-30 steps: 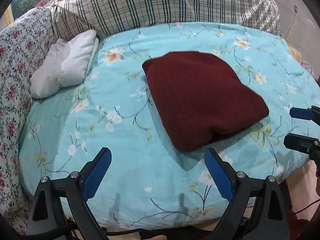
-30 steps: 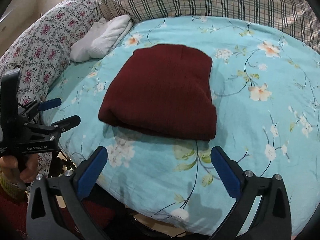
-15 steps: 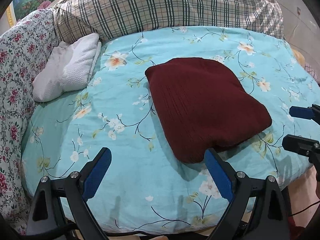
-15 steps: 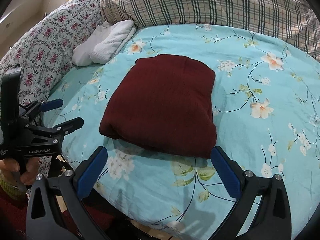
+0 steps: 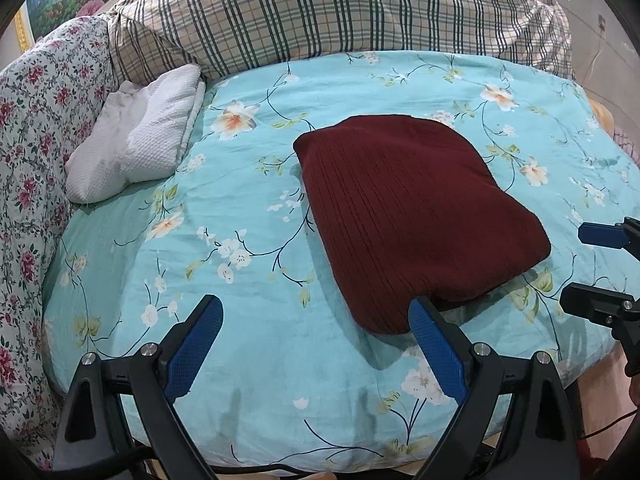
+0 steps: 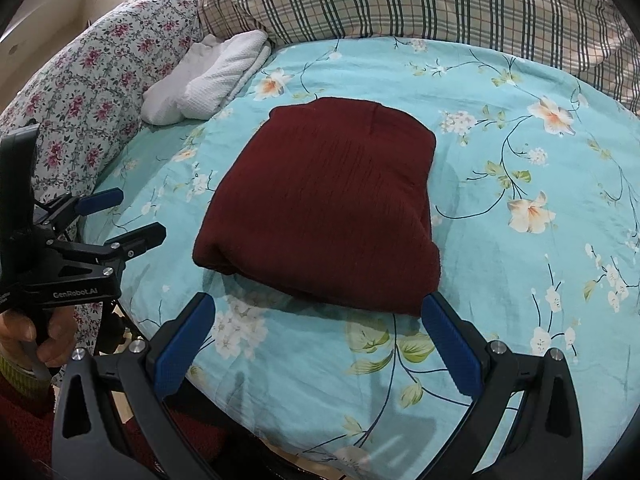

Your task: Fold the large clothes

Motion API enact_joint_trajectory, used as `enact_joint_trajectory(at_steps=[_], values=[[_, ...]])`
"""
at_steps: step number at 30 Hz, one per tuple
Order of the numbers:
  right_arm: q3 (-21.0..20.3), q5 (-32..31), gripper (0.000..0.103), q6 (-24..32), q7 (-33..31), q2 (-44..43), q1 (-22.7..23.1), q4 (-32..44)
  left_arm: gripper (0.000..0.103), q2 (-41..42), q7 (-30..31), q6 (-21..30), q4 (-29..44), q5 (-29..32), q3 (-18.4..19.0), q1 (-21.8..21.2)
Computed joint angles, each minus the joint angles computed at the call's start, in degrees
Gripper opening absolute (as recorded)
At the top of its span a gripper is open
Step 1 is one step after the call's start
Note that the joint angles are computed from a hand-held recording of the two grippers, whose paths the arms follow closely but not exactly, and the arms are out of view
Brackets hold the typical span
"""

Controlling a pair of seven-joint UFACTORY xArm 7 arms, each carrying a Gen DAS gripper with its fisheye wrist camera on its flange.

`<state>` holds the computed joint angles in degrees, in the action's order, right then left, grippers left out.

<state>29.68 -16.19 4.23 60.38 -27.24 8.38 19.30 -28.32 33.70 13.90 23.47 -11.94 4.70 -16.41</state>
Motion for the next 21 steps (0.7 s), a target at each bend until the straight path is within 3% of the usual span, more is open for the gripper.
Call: enact_joint_trajectory(at_steps=[21], values=[[-0.39,0.93,0.102,-0.88,-0.54,-0.56,-0.02,-0.32,0.095,-2.39,-2.30,-0.30,-1.49,1.39,-1.07,-0.33]])
